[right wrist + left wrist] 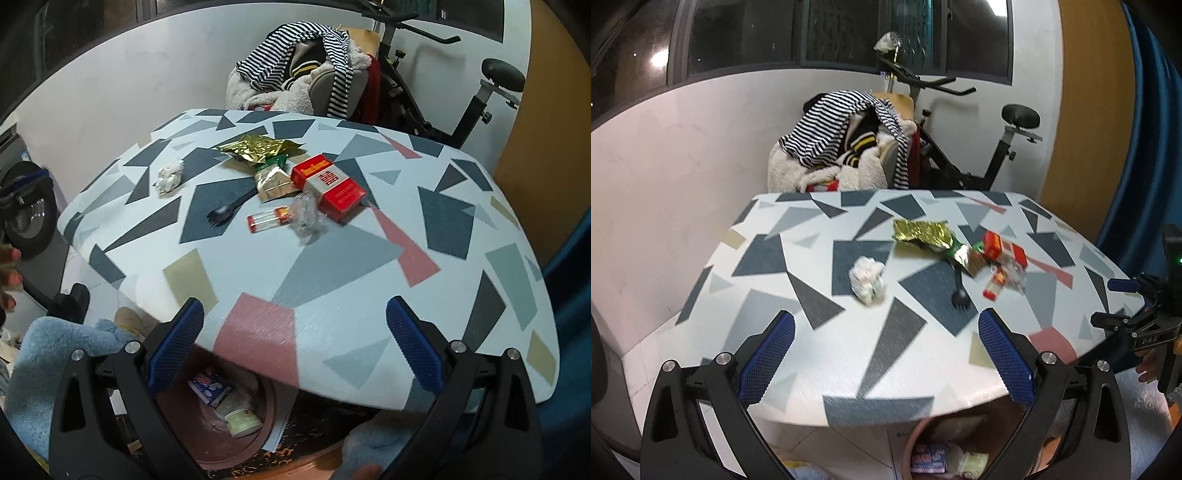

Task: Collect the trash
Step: 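Move both tools back over the table toward the remaining trash, then grasp the red Double Happiness pack with the right gripper while the left gripper grasps the white tissue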

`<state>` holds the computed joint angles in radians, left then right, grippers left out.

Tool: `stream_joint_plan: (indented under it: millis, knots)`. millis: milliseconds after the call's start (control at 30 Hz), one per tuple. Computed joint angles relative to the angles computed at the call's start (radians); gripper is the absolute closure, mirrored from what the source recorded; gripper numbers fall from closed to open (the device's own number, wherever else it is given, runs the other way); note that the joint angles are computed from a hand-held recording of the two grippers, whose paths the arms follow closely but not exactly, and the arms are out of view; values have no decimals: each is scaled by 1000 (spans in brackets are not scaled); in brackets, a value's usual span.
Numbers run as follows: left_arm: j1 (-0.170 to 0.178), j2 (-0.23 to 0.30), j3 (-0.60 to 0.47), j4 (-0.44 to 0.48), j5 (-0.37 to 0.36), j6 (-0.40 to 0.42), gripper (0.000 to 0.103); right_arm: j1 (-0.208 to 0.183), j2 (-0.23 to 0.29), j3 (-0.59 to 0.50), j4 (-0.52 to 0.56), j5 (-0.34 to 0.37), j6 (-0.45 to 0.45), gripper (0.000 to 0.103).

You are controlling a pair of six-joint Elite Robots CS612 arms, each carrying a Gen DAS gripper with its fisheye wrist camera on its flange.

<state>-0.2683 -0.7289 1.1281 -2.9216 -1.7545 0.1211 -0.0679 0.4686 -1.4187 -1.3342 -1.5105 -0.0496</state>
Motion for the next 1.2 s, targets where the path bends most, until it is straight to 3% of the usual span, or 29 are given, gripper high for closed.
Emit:
stream_joint_plan:
  millis: [333,433,600,900,1200]
  knots:
    - [10,43,-85,27,9,-23,6,-20,-44,89,3,19,-14,6]
    - [17,56,-108,44,-26,-34,6,-22,-52,115,-6,3,-6,6]
    - [17,79,-144,87,0,-42,6,-26,-61,159,-37,-39,-14,6]
    - [18,133,-229,179,45,-72,6,-43,-92,257,-122,-42,-28,6]
    - [21,161,-276,202,41,-107,6,-65,-119,339,-211,42,-95,6]
